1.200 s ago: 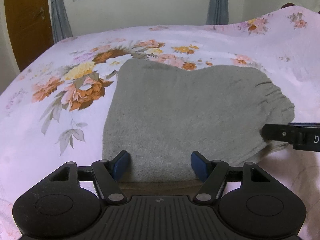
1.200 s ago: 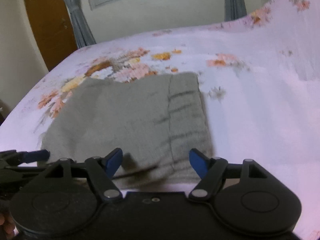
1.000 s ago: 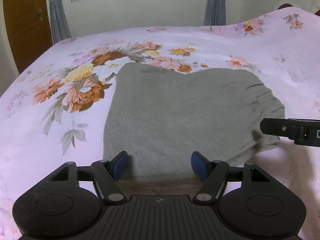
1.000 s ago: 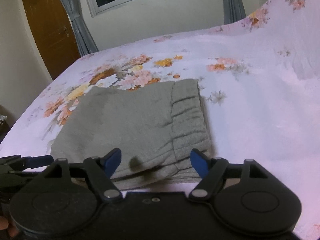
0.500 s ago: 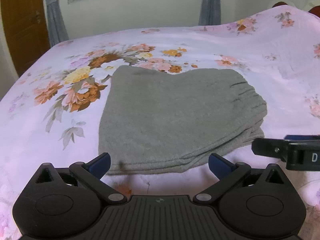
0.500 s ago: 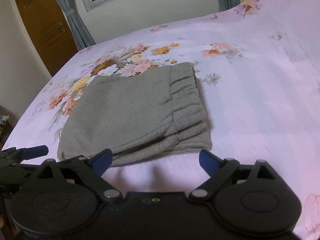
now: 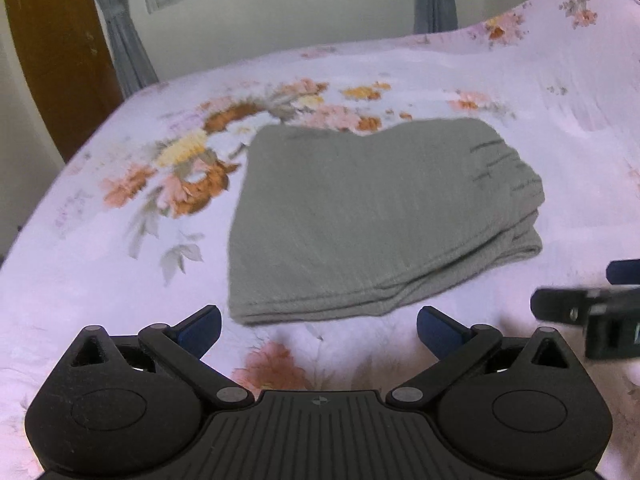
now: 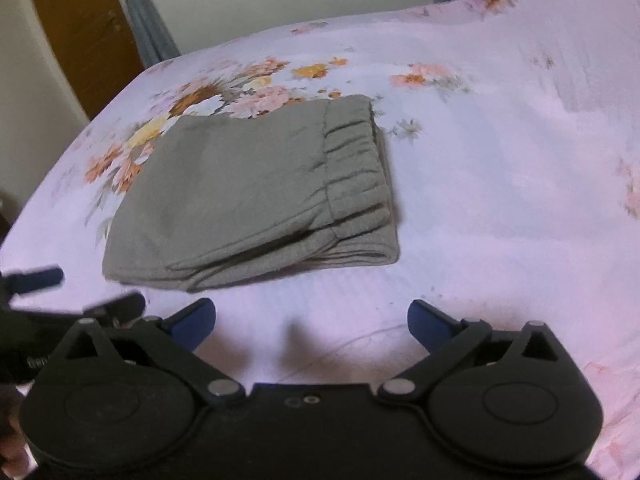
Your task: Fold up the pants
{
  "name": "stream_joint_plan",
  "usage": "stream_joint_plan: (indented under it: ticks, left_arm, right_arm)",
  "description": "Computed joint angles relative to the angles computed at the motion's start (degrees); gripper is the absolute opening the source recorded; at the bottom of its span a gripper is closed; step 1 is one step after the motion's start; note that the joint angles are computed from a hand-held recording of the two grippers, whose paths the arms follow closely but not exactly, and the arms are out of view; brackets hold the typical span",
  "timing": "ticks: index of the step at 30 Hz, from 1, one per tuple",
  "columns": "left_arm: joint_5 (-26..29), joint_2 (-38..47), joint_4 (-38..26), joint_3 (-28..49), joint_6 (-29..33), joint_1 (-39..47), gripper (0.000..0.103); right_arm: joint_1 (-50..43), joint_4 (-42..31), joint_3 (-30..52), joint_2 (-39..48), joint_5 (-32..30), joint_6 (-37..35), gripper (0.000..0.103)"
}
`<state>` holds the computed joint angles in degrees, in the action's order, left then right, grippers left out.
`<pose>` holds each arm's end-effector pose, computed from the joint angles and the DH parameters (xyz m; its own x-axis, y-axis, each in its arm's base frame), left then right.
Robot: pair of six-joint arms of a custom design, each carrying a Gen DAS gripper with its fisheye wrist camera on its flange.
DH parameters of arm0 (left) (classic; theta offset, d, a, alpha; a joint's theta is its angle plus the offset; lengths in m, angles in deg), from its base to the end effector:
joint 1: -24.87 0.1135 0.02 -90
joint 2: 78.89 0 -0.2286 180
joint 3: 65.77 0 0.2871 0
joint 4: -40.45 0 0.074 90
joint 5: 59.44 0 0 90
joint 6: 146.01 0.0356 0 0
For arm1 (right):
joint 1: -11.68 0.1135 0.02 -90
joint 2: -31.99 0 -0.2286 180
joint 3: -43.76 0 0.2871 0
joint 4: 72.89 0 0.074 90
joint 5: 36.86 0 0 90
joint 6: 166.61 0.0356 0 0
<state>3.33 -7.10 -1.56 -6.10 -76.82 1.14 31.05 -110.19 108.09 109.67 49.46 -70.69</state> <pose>0.2731 -0.1023 0.1848 -0.7334 -0.0227 -0.6795 -0.1585 0.9776 0.1384 0.3011 0.1083 0.1858 -0.7637 -0.1594 -0.6256 -0.2922 0.9495 0.1148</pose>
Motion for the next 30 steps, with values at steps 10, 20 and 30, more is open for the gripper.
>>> stream_joint_plan:
  ticks: [10,20,30]
  left_arm:
    - [-2.57,-7.94,-7.07,-1.56,-2.98,-3.17,0.103]
    - [-6.48,-22.98,-16.99,-4.67,-9.15,-9.02,0.103]
    - [-17.54,-30.67,-37.54,-0.19,-24.02,-26.48,0.103]
  right_arm:
    - [4.29,-2.99,-2.59,-7.43,6.68,-0.75,0.103]
    - [10.46,-8.52,-8.07,-24.77,12.59,-0.2,0.103]
    - [18.01,-20.72,-12.19,-47.92,18.56,6.59,0.103]
